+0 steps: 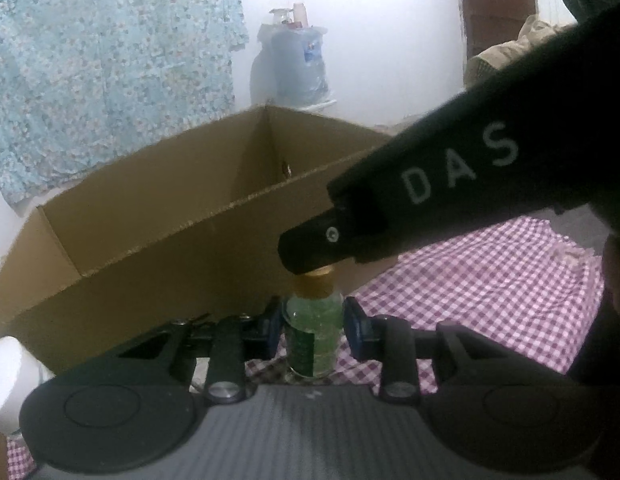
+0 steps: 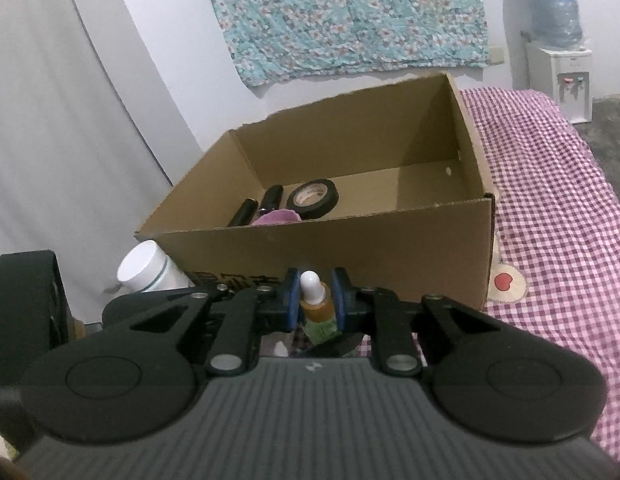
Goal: Organize rigid objects
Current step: 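Close the right gripper on the green dropper bottle and lift it, then carry the green dropper bottle into the box and open the right gripper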
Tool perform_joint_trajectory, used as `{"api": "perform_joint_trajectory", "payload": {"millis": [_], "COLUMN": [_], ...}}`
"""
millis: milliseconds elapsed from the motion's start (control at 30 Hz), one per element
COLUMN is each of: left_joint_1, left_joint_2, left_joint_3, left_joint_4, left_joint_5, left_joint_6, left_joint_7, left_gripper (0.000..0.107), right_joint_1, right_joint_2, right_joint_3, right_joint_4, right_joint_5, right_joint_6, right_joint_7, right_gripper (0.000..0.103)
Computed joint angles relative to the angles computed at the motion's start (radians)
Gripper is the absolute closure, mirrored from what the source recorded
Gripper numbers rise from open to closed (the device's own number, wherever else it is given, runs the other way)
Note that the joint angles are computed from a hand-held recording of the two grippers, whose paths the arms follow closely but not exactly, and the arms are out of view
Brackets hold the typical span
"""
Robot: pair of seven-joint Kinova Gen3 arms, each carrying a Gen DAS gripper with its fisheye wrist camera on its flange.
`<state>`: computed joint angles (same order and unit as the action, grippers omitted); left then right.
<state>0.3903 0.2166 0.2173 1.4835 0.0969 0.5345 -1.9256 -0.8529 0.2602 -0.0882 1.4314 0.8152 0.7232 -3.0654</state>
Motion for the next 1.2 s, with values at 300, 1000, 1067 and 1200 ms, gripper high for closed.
{"api": "perform_joint_trajectory", "payload": {"millis": [300,1000,1067,1200], "left_joint_1": [-0.035,0.024,0.03,0.046], "left_joint_2": [-0.098,0.36,0.411,0.46], "left_joint_3": [0.002,-0.09,-0.093,-0.105], "left_joint_4": [-0.011,-0.799,-0.883,-0.957], "left_joint_5": [0.068,-0.006,-0.016,-0.027], "left_joint_6": [-0.015,0.559,0.617,0.691], "left_joint_7": [-0.022,0.316,0.326,0.33], "left_gripper": [0.074,0.074,0.074,0.074], "right_joint_1": [-0.053,0.39,0.404,0.407], "right_joint_2": [-0.043,0.237,0.246,0.242], "right_joint_3": [-0.007,-0.24,-0.214,-0.141], "right_joint_4": [-0.054,-0.516,-0.494,-0.427], "right_joint_5": [0.121,-0.427,-0.508,-0.671], "right_joint_6": [0.038,0.004,-0.029,-0.099], "right_joint_7": [0.006,0.706,0.734,0.796], "right_gripper": [0.087,0.084,0.083,0.083]}}
